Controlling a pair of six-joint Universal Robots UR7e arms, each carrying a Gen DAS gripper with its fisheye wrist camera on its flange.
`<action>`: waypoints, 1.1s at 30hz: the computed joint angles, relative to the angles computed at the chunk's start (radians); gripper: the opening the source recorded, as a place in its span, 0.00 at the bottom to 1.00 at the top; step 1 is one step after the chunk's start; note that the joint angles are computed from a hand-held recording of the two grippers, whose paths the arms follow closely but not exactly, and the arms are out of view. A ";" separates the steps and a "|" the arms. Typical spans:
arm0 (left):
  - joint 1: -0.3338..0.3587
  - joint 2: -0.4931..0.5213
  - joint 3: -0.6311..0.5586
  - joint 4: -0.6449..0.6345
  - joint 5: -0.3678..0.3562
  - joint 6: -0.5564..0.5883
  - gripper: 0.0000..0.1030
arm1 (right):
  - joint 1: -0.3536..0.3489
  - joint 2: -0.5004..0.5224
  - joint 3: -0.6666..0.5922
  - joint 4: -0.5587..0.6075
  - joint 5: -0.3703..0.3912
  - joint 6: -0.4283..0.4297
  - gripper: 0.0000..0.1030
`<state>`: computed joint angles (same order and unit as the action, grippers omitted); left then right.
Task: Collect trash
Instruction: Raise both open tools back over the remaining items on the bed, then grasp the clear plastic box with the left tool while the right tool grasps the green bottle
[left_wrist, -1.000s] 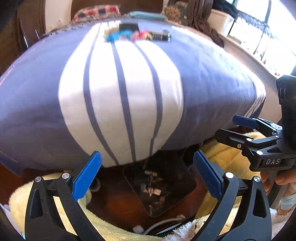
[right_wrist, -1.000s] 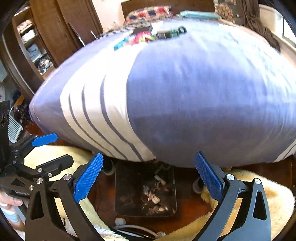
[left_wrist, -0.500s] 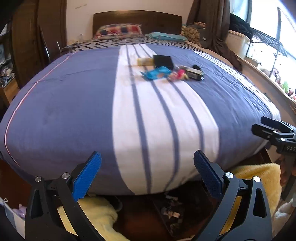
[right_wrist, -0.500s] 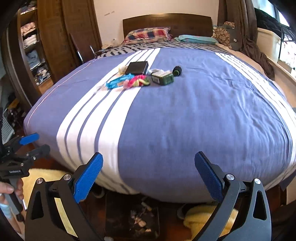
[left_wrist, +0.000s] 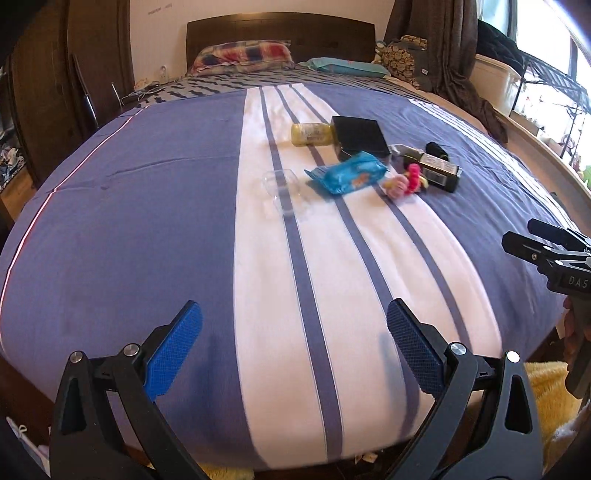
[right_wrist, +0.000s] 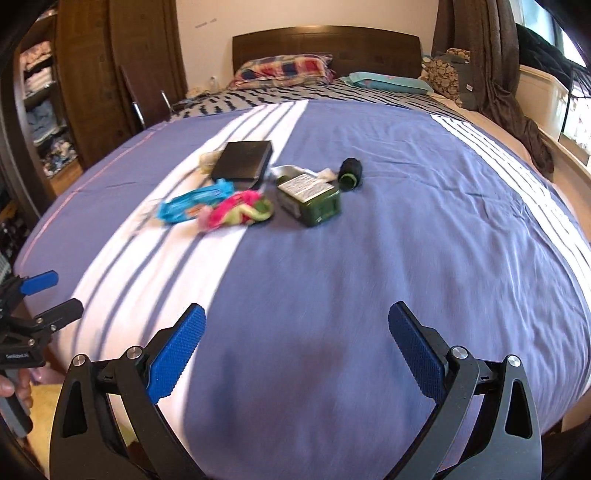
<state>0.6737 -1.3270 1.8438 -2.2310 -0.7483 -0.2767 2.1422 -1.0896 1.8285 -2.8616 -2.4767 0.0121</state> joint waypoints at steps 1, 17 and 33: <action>0.011 0.018 -0.013 -0.009 -0.006 0.008 0.92 | -0.012 0.010 -0.017 0.006 -0.004 -0.011 0.96; 0.126 0.267 -0.285 -0.014 -0.015 0.103 0.81 | -0.127 0.150 -0.282 0.144 0.023 -0.094 0.81; 0.110 0.207 -0.223 -0.011 0.011 0.070 0.31 | -0.105 0.127 -0.235 0.136 0.049 -0.109 0.51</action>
<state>0.7838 -1.1197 1.6213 -2.2418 -0.7378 -0.2067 2.0375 -0.9621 1.5939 -2.7260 -2.4275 -0.0973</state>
